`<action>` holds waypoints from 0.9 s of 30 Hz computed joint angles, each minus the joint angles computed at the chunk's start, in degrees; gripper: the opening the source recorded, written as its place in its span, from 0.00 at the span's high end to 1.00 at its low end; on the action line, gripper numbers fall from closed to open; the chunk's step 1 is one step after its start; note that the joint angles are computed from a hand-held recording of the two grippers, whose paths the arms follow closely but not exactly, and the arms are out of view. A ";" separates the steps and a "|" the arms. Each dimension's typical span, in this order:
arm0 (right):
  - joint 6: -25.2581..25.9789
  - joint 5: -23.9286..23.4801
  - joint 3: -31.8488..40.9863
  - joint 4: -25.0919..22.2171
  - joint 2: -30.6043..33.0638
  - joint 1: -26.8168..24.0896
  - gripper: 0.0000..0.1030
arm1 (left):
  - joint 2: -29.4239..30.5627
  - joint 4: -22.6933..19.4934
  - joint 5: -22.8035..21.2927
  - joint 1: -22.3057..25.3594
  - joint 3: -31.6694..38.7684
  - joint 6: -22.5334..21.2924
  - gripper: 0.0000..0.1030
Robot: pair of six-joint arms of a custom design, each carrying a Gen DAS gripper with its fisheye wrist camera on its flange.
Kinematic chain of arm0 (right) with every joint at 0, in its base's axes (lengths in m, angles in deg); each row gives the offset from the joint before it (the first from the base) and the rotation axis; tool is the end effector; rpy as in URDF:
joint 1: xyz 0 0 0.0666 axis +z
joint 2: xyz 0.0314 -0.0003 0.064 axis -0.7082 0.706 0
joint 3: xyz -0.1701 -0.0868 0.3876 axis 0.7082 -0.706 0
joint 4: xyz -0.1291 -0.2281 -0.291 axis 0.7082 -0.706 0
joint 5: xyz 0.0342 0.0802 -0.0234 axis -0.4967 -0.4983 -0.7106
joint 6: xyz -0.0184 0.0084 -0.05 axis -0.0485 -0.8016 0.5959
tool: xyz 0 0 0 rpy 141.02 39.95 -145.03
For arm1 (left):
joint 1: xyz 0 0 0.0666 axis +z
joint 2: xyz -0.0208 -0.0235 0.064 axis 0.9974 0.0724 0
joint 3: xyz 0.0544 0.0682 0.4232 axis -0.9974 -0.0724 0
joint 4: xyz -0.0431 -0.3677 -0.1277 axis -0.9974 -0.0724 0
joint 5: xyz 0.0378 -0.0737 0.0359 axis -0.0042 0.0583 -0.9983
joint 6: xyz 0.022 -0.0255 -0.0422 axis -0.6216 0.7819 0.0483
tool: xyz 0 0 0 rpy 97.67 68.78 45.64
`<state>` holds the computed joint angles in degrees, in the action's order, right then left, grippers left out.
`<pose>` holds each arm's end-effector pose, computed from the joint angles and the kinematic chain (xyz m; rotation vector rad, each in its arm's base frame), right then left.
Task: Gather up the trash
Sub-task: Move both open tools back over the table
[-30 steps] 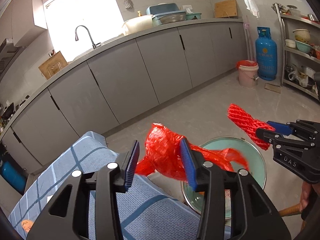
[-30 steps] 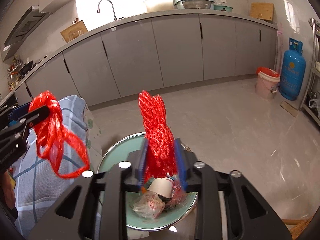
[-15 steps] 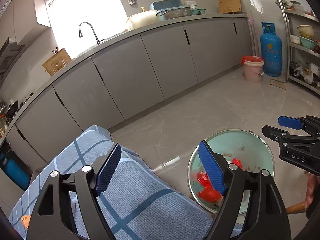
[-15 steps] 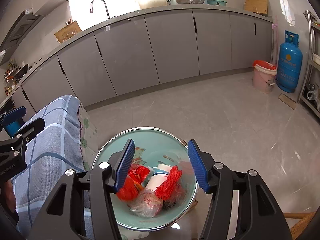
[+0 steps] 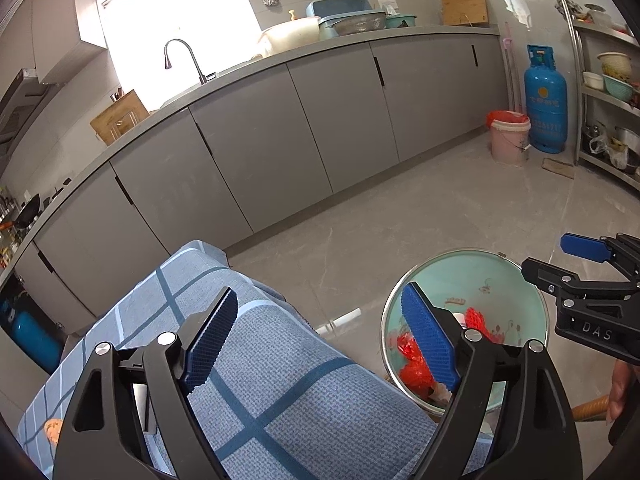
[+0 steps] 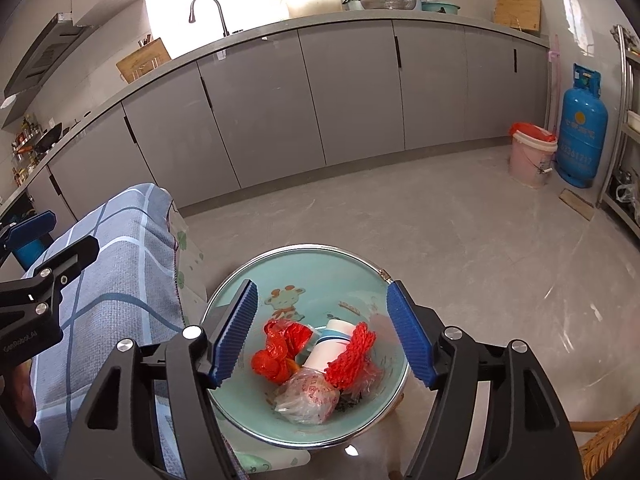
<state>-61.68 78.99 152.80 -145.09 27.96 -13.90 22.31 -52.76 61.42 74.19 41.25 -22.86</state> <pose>0.4141 0.2197 0.4277 0.9614 2.0323 -0.2242 0.5772 -0.1362 0.4796 1.1901 1.7864 -0.2191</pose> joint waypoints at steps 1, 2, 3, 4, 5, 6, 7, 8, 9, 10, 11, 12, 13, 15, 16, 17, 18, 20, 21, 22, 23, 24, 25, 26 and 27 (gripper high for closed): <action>-0.23 0.16 0.27 -0.37 0.16 0.20 0.33 | -0.06 0.06 0.11 0.11 0.00 0.16 0.19; -0.37 0.24 0.48 -0.65 0.28 0.30 0.32 | -0.14 -0.03 0.17 0.18 0.00 0.26 0.19; -0.57 0.35 0.83 -0.99 0.52 0.45 0.32 | -0.18 -0.11 0.25 0.24 0.02 0.30 0.19; -0.68 0.40 0.98 -1.13 0.62 0.56 0.31 | -0.26 -0.13 0.31 0.34 -0.02 0.28 0.19; -0.80 0.44 1.19 -1.40 0.74 0.68 0.31 | -0.34 -0.08 0.34 0.44 -0.06 0.31 0.19; -0.81 0.46 1.31 -1.58 0.82 0.73 0.31 | -0.39 -0.06 0.47 0.55 -0.09 0.40 0.18; -0.89 0.57 1.58 -1.87 0.95 0.90 0.31 | -0.45 -0.08 0.59 0.69 -0.10 0.51 0.17; -1.12 0.71 1.80 -2.19 1.06 1.13 0.30 | -0.51 -0.06 0.71 0.85 -0.10 0.65 0.17; -1.35 0.86 2.04 -2.45 1.11 1.34 0.30 | -0.53 -0.10 0.86 1.04 -0.08 0.75 0.17; -1.64 1.14 2.30 -2.64 1.17 1.61 0.28 | -0.63 -0.11 0.93 1.22 -0.15 0.90 0.17; -1.91 1.43 2.62 -2.93 1.30 1.89 0.27 | -0.70 -0.24 1.11 1.50 -0.08 1.19 0.17; -1.99 1.52 2.90 -3.09 1.39 2.07 0.27 | -0.81 -0.35 1.36 1.82 -0.03 1.55 0.17; -2.08 1.57 3.16 -3.10 1.54 2.37 0.27 | -0.91 -0.48 1.63 2.15 0.05 1.89 0.17; -2.07 1.58 3.83 -3.00 2.01 2.86 0.27 | -1.14 -0.99 2.35 3.06 0.36 2.74 0.17; -1.89 1.51 4.03 -2.89 2.13 2.97 0.26 | -1.24 -1.18 2.72 3.48 0.49 3.08 0.17; -1.60 1.40 4.51 -2.75 2.47 3.17 0.26 | -1.45 -1.39 3.14 4.12 0.57 3.47 0.17; -1.33 1.29 4.99 -2.52 2.87 3.41 0.26 | -1.61 -1.40 3.37 4.43 0.55 3.74 0.17; -0.68 0.99 5.78 -2.04 3.51 3.74 0.26 | -1.95 -1.54 3.97 5.37 0.54 4.31 0.16; -0.24 0.79 6.31 -1.85 3.94 3.92 0.26 | -2.02 -1.70 4.25 5.76 0.68 4.44 0.16; 0.00 0.70 6.78 -1.84 4.27 4.09 0.26 | -2.11 -1.70 4.46 6.17 0.72 4.54 0.16; 0.39 0.56 7.55 -1.71 4.84 4.36 0.26 | -2.20 -1.92 4.78 6.79 0.89 4.59 0.16; 0.54 0.53 7.95 -1.66 5.16 4.58 0.26 | -2.14 -2.19 5.03 7.21 1.16 4.62 0.16; 0.99 0.44 8.72 -1.50 5.69 4.89 0.26 | -2.11 -2.72 5.38 7.85 1.58 4.85 0.16; 1.37 0.41 9.46 -1.56 6.16 5.07 0.26 | -2.01 -3.32 5.88 8.46 2.05 5.07 0.16; 1.70 0.40 10.06 -1.56 6.54 5.31 0.26 | -1.94 -3.72 6.27 8.93 2.41 5.20 0.16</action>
<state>-59.98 79.39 162.86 -146.65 34.50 -8.59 20.37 -56.48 67.69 83.13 43.66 -17.66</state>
